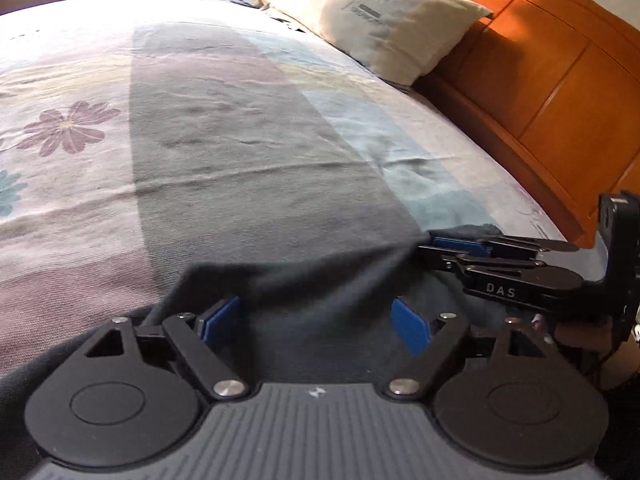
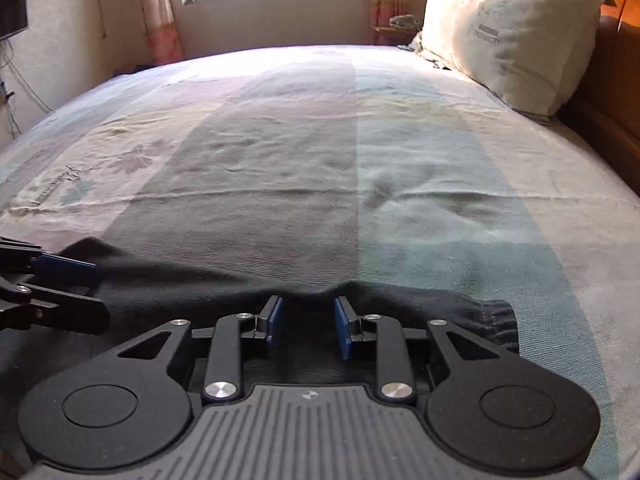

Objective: Fold clothes
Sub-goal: 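Bring both open tools to the waistband edge of the sweatpants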

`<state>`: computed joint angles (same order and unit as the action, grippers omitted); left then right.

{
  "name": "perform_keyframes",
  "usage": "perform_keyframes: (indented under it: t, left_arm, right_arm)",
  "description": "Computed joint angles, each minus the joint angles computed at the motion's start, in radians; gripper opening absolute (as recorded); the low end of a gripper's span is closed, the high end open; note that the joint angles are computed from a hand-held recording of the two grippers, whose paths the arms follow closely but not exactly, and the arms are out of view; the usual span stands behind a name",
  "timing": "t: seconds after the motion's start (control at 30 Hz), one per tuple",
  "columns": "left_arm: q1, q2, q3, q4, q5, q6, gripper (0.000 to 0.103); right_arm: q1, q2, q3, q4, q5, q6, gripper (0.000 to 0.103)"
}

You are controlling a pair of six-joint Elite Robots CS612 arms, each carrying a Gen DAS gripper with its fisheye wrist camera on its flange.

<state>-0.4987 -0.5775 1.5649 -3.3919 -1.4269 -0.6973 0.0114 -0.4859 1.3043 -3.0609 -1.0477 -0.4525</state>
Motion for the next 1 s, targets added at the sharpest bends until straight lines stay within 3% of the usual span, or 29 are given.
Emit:
perform_keyframes:
  t: [0.1,0.17,0.2,0.3,0.4,0.47,0.57,0.7,0.87,1.0]
  left_arm:
    - [-0.004,-0.029,0.031,-0.005,-0.012,-0.004,0.083]
    - [-0.012,-0.047,0.06,-0.025,-0.03,0.041,0.084]
    - [-0.018,-0.055,0.075,-0.028,-0.036,0.058,0.085]
    - [-0.047,-0.078,0.119,-0.004,-0.023,0.116,0.085]
    - [-0.075,-0.095,0.157,0.044,-0.009,0.126,0.086]
    - [-0.095,-0.104,0.186,0.041,0.01,0.12,0.088]
    - [-0.104,-0.125,0.206,0.048,0.006,0.129,0.09]
    - [-0.101,-0.113,0.184,0.015,0.02,0.144,0.091]
    - [-0.116,-0.094,0.167,0.061,0.058,0.147,0.091]
    - [-0.133,-0.114,0.2,0.065,0.066,0.189,0.095]
  right_arm:
    - [-0.022,-0.024,0.02,0.005,0.007,0.091,0.03]
    - [-0.048,-0.058,0.076,-0.027,0.046,0.1,0.044]
    - [-0.061,-0.075,0.103,-0.043,0.065,0.104,0.045]
    - [-0.091,-0.116,0.184,-0.027,0.107,0.032,0.051]
    - [-0.096,-0.127,0.228,-0.002,0.026,-0.032,0.052]
    - [-0.108,-0.123,0.246,-0.034,0.039,0.001,0.046]
    - [-0.106,-0.15,0.284,-0.087,0.024,0.033,0.049]
    - [-0.09,-0.166,0.311,-0.12,0.087,-0.061,0.056]
    - [-0.043,-0.155,0.308,-0.078,-0.041,-0.119,0.056]
    - [-0.065,-0.163,0.363,-0.133,-0.022,-0.095,0.059]
